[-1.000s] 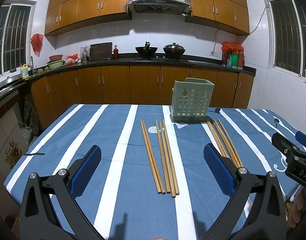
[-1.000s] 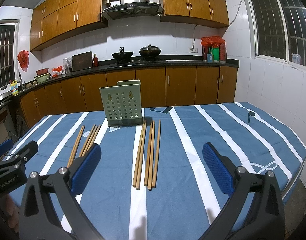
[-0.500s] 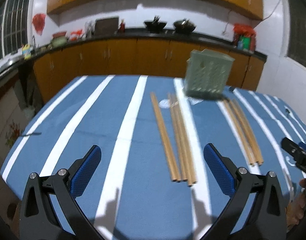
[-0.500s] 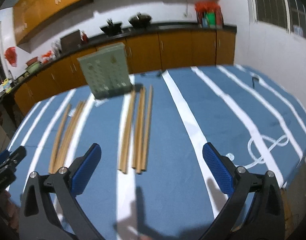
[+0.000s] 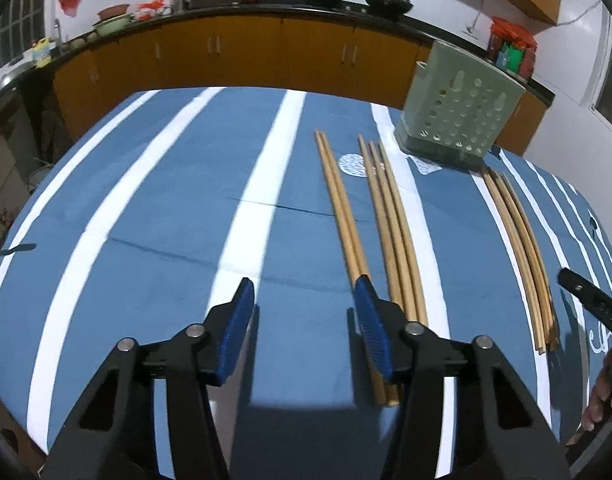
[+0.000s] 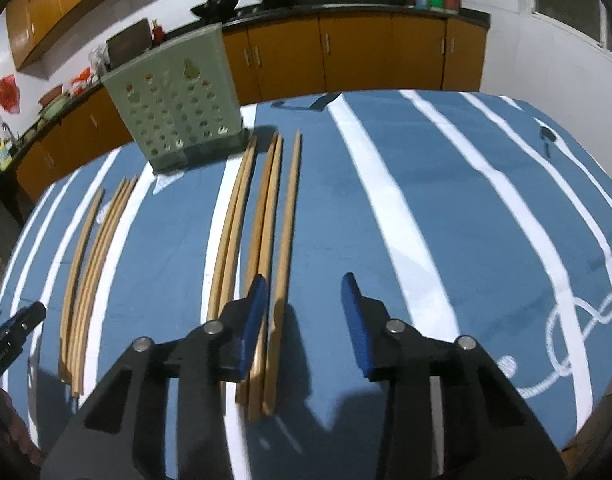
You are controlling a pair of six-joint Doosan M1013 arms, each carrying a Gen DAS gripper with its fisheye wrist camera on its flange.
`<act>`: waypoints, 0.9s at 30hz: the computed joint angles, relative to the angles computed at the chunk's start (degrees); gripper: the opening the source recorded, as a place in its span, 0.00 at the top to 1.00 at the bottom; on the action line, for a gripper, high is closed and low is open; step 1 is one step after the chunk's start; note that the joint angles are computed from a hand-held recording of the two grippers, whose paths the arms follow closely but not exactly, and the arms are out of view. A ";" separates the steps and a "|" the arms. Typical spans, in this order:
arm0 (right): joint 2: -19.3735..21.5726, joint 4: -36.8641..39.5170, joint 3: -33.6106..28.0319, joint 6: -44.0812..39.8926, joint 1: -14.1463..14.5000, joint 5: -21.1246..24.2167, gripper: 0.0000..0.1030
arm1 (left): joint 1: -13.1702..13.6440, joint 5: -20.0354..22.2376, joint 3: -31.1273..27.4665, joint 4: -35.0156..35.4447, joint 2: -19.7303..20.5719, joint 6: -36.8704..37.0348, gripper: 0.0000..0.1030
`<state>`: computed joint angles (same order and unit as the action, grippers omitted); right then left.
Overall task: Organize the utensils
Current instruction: 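Lower the left tool onto a wooden chopstick and close it while the right tool grasps another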
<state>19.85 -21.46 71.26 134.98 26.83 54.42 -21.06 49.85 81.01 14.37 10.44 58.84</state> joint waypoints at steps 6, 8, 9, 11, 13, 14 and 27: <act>1.86 0.35 -1.75 -1.92 -0.20 2.50 0.91 | 0.33 0.48 -1.55 -4.01 1.36 4.33 0.67; 1.74 0.77 -1.54 -1.60 -0.54 2.23 0.91 | 0.46 0.70 -2.04 -5.31 1.82 5.70 0.74; 1.59 0.93 -1.35 -1.26 -0.71 2.02 0.91 | 0.50 0.74 -2.26 -5.82 2.03 6.27 0.75; 1.45 0.68 -1.13 -0.77 -0.89 2.01 0.91 | 0.54 0.93 -2.64 -6.65 2.39 7.27 0.77; 1.34 0.75 -0.95 -0.74 -1.03 1.81 0.91 | 0.54 1.08 -2.82 -7.31 2.55 8.08 0.78; 1.30 0.75 -0.88 -0.75 -1.05 1.73 0.91 | 0.43 1.07 -2.85 -7.07 2.59 8.22 0.79; 1.39 -0.60 -0.81 -1.47 -0.58 1.66 0.87 | 0.28 2.75 -3.88 -5.51 3.59 9.62 0.91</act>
<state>21.24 -22.06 70.45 133.50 26.24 56.08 -20.77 52.60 77.13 8.86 14.03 68.46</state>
